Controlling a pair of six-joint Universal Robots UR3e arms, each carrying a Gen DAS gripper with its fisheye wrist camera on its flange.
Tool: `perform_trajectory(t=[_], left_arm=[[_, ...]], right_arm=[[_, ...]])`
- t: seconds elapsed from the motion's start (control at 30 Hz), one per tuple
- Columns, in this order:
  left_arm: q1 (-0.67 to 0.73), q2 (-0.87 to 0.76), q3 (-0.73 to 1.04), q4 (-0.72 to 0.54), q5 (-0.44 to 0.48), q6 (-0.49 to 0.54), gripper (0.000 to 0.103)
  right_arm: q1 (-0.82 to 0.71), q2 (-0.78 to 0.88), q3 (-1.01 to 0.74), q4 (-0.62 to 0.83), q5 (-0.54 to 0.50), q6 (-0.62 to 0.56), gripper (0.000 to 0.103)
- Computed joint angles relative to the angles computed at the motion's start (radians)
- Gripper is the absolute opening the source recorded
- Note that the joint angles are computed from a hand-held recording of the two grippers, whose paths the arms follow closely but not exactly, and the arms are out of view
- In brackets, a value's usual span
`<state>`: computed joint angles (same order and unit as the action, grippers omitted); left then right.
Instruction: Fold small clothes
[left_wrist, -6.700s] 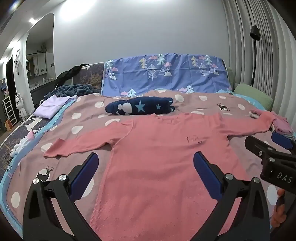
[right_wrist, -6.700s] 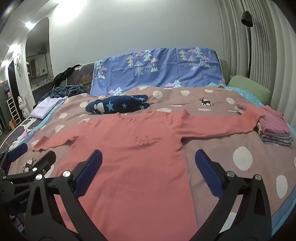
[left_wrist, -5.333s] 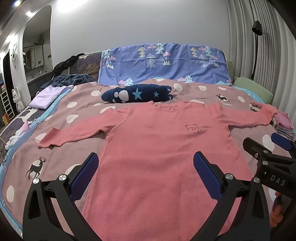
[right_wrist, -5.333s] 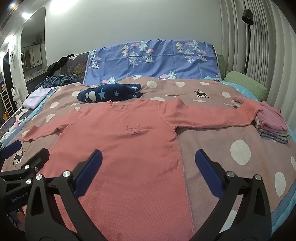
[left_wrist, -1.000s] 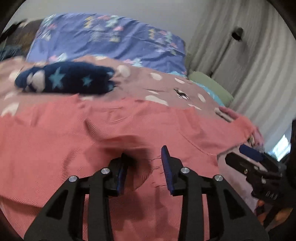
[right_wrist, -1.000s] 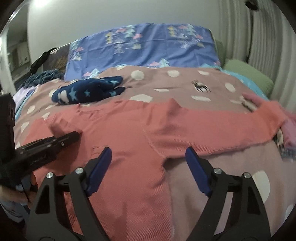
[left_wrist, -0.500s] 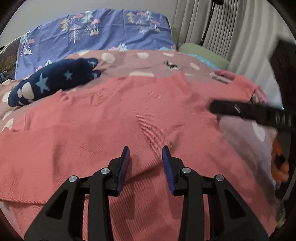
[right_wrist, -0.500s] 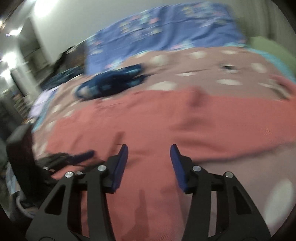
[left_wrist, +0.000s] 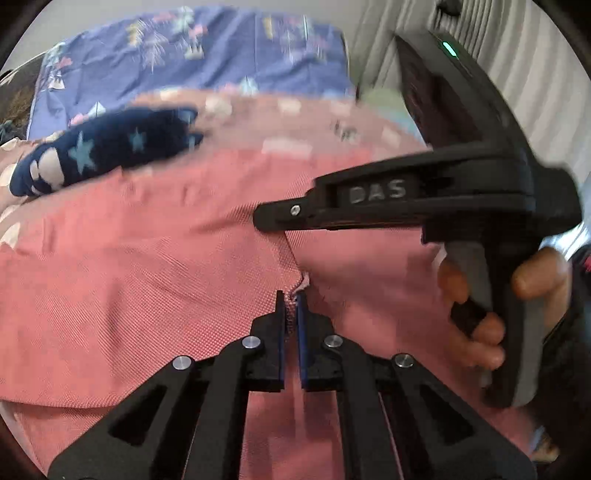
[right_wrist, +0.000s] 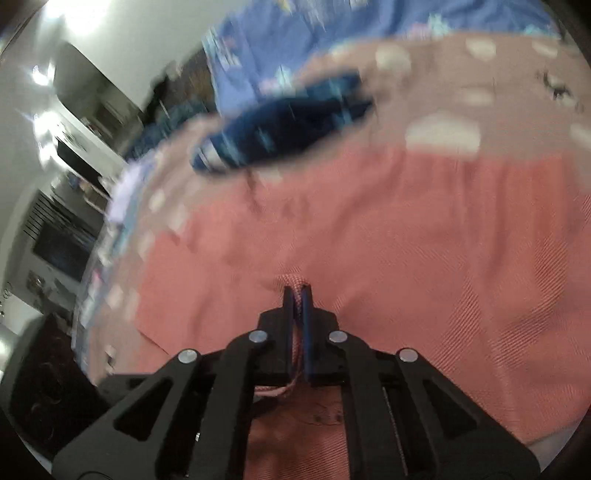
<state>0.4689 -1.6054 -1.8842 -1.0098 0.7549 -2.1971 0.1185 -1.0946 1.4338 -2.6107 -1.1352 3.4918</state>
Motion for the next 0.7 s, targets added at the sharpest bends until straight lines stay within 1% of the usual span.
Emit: perform_trajectory(t=[0.07,0.13,0.17,0.23,0.33,0.37,0.4,0.43,0.47,0.5,0.53,0.57,0.6,0.63,0.67,0.7], left_arm=[[0.019,0.033,0.046,-0.106,-0.091,0.023,0.005],[0.006,0.049,0.082,-0.141,-0.144,0.009,0.005],[-0.012,0.047,0.090,-0.124,-0.158,-0.009,0.005],[-0.067,0.020,0.091,-0.044,-0.145,-0.070,0.005],[-0.170,-0.072,0.091,0.107,-0.065,-0.186,0.005],[-0.189,-0.102,0.093,0.133,-0.043,-0.201,0.005],[-0.212,-0.135,0.087,0.167,-0.008,-0.224,0.008],[-0.219,-0.148,0.081,0.171,0.016,-0.230,0.017],[-0.219,-0.146,0.071,0.165,0.025,-0.224,0.026],[-0.205,-0.133,0.051,0.151,0.028,-0.201,0.030],[-0.171,-0.090,0.006,0.151,0.030,-0.169,0.038],[-0.139,-0.057,-0.024,0.147,0.020,-0.141,0.043],[-0.075,0.007,-0.074,0.127,0.002,-0.081,0.045],[-0.034,0.041,-0.099,0.118,-0.005,-0.047,0.053],[0.028,0.089,-0.135,0.104,-0.014,0.001,0.056],[0.106,0.146,-0.182,0.107,-0.015,0.048,0.056]], right_arm=[[-0.025,-0.075,0.034,-0.052,0.004,0.004,0.004],[-0.044,-0.121,0.016,-0.024,-0.015,-0.028,0.004],[-0.051,-0.133,0.011,-0.011,-0.034,-0.042,0.004],[-0.071,-0.155,0.035,0.000,-0.071,-0.064,0.005],[-0.091,-0.129,0.066,0.015,-0.105,-0.058,0.005],[-0.091,-0.107,0.065,0.024,-0.128,-0.059,0.007],[-0.086,-0.088,0.079,0.019,-0.172,-0.048,0.012],[-0.082,-0.090,0.101,0.009,-0.209,-0.035,0.013],[-0.088,-0.109,0.153,-0.015,-0.231,-0.026,0.018],[-0.100,-0.127,0.201,-0.041,-0.222,-0.026,0.024],[-0.116,-0.155,0.253,-0.066,-0.193,-0.034,0.025],[-0.122,-0.183,0.293,-0.082,-0.185,-0.042,0.025],[-0.123,-0.206,0.319,-0.090,-0.182,-0.050,0.025],[-0.124,-0.241,0.361,-0.104,-0.168,-0.065,0.025],[-0.123,-0.271,0.391,-0.110,-0.148,-0.075,0.025],[-0.126,-0.292,0.420,-0.119,-0.120,-0.089,0.025]])
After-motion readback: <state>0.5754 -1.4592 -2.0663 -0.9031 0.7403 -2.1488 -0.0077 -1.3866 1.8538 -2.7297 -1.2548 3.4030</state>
